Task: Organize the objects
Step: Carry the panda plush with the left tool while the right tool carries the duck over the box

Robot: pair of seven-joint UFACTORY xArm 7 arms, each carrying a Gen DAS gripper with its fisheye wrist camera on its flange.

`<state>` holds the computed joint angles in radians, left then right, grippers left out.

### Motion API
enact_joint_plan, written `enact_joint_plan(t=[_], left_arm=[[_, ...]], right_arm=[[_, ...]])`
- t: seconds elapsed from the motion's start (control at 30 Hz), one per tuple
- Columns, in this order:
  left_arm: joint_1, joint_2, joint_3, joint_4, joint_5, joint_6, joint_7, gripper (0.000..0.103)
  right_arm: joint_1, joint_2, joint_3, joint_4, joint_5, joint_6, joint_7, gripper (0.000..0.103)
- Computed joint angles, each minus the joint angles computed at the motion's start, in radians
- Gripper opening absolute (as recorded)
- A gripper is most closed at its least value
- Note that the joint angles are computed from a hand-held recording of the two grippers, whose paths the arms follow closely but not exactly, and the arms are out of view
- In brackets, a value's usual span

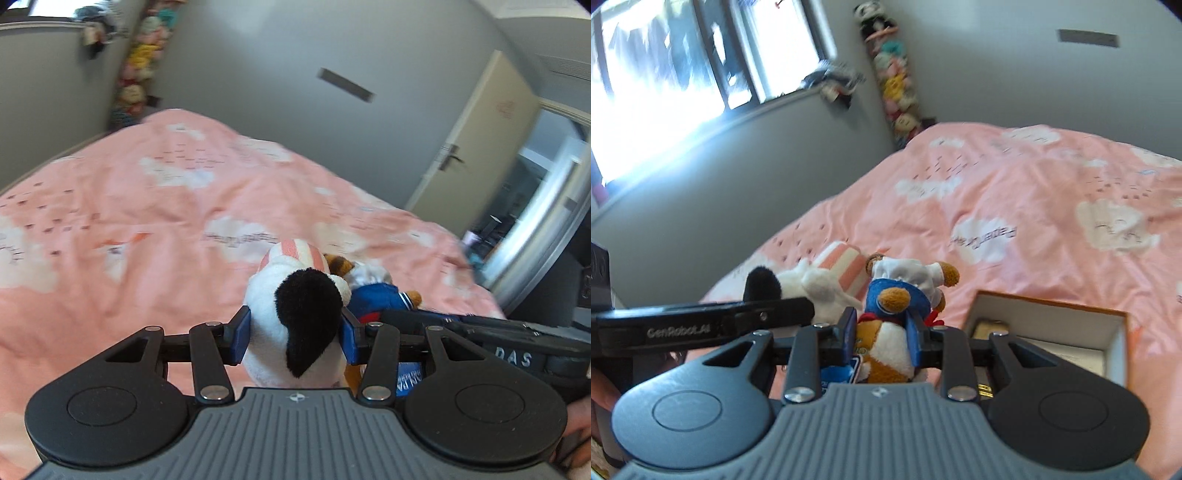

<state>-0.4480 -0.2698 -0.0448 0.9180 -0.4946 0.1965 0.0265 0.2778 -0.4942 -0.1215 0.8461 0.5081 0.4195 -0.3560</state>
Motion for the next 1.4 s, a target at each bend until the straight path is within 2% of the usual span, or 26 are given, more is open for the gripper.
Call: enact_joint_plan(t=[0.1, 0.13, 0.3, 0.4, 0.53, 0.73, 0.9, 1.0, 1.07, 1.17, 1.33, 1.4], left_arm=[[-0.105, 0.016, 0.062, 0.030, -0.150, 0.038, 0.149, 0.055], [-0.117, 0.021, 0.064, 0.037, -0.191, 0.053, 0.184, 0.055], [-0.088, 0.071, 0.008, 0.056, -0.240, 0.103, 0.241, 0.055], [-0.046, 0.081, -0.048, 0.041, -0.176, 0.129, 0.199, 0.055], [-0.020, 0.098, -0.090, 0.040, -0.103, 0.164, 0.141, 0.055], [0.025, 0.132, -0.169, 0.048, 0.207, 0.205, -0.077, 0.055], [0.030, 0.169, -0.184, 0.080, 0.367, 0.269, -0.187, 0.055], [0.027, 0.193, -0.185, 0.104, 0.424, 0.315, -0.230, 0.055], [0.024, 0.211, -0.187, 0.123, 0.462, 0.342, -0.258, 0.055], [0.017, 0.241, -0.188, 0.153, 0.504, 0.376, -0.293, 0.056], [-0.004, 0.280, -0.192, 0.207, 0.593, 0.446, -0.303, 0.060], [-0.007, 0.291, -0.189, 0.220, 0.576, 0.463, -0.281, 0.060]], right_arm=[[-0.050, -0.075, 0.005, -0.052, -0.036, 0.006, 0.040, 0.030], [-0.060, -0.094, -0.002, -0.068, -0.041, 0.018, 0.054, 0.030], [-0.082, -0.156, -0.063, -0.143, -0.012, 0.078, 0.122, 0.030], [-0.093, -0.163, -0.098, -0.179, 0.014, 0.114, 0.143, 0.030], [-0.112, -0.143, -0.124, -0.207, 0.040, 0.163, 0.143, 0.029], [-0.149, -0.106, -0.101, -0.234, 0.034, 0.176, 0.113, 0.026], [-0.149, -0.058, -0.087, -0.245, 0.042, 0.139, 0.069, 0.023], [-0.154, -0.022, -0.063, -0.236, 0.021, 0.125, 0.050, 0.021], [-0.159, 0.006, -0.049, -0.229, 0.008, 0.116, 0.047, 0.014], [-0.163, 0.043, -0.039, -0.218, -0.004, 0.116, 0.038, 0.012], [-0.185, 0.088, -0.036, -0.198, 0.005, 0.168, 0.046, 0.011], [-0.194, 0.088, -0.029, -0.198, 0.007, 0.170, 0.045, 0.011]])
